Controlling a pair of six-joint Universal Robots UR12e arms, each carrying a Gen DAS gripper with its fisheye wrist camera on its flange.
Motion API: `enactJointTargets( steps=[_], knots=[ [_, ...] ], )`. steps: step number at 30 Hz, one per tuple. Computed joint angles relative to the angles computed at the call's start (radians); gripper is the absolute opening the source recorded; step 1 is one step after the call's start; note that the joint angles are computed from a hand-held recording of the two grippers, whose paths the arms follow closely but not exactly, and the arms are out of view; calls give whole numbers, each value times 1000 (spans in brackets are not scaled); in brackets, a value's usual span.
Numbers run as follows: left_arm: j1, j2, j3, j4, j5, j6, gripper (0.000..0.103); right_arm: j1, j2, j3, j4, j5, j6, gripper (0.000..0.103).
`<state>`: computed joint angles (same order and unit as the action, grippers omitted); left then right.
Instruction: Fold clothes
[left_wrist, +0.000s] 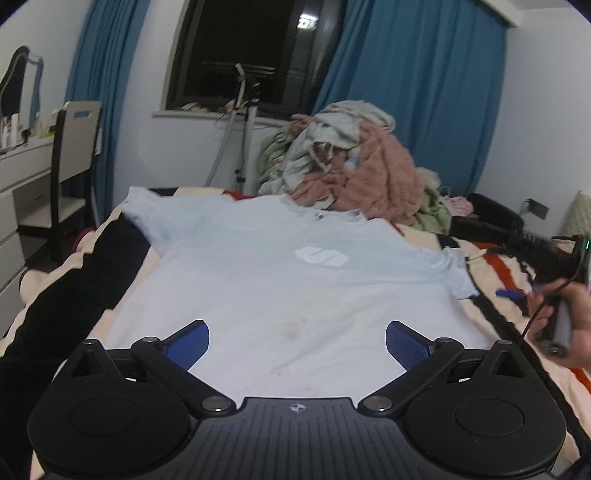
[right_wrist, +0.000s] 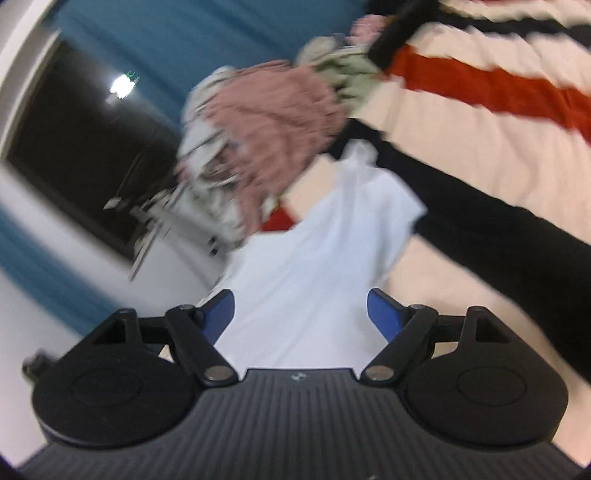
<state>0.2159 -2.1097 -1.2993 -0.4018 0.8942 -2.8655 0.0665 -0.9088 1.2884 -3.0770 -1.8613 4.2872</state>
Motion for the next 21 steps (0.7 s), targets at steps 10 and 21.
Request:
enactJointTargets(
  steps=[10,21],
  knots=[
    [-29,-78,119,-112,81,-80,103,-64,186,-104,-202,62,-21,83],
    [-78,-134,169,-60,246,-45,103,-99,363,-328,-376,18,-115,74]
  ],
)
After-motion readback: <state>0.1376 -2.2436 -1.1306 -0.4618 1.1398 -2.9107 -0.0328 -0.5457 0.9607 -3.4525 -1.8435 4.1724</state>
